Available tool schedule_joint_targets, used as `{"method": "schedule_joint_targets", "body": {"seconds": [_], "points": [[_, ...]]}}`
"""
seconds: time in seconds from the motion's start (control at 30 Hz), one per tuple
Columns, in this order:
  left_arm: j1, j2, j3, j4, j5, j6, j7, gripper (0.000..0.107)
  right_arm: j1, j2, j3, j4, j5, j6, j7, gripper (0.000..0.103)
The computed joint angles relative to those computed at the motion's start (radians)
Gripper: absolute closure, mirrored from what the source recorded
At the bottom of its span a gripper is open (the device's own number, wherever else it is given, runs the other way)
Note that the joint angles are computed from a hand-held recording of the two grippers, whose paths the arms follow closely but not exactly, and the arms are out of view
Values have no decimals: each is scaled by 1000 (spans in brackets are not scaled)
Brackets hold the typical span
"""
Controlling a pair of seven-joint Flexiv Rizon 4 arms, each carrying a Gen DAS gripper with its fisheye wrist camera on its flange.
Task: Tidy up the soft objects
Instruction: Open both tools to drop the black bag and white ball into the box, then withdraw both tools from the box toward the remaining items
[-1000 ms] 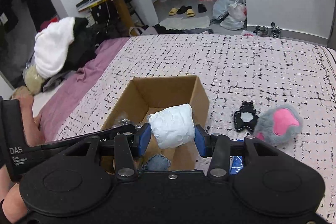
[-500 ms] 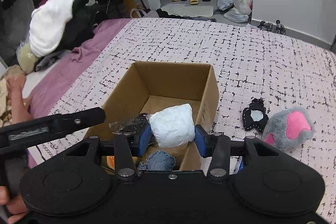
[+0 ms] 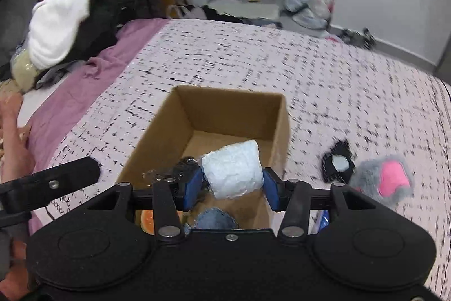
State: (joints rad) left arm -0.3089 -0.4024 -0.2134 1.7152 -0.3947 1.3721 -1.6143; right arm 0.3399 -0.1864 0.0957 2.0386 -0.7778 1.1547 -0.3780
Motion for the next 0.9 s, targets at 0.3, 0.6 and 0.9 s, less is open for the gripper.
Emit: {"method": "schedule_joint_targets", "body": {"seconds": [0.3,0.6,0.9], "points": [[-51,17,70,-24,109,-68,-77,5,-42,138,28,120,-85,38,177,42],[-75,72,83,-27,178,-126,-118,4,-117,259,82,219,-153,68,264,26],[-114,133,108,-21,286,-147,-190,4,-194,351,115,302,-205,143,341,10]]}}
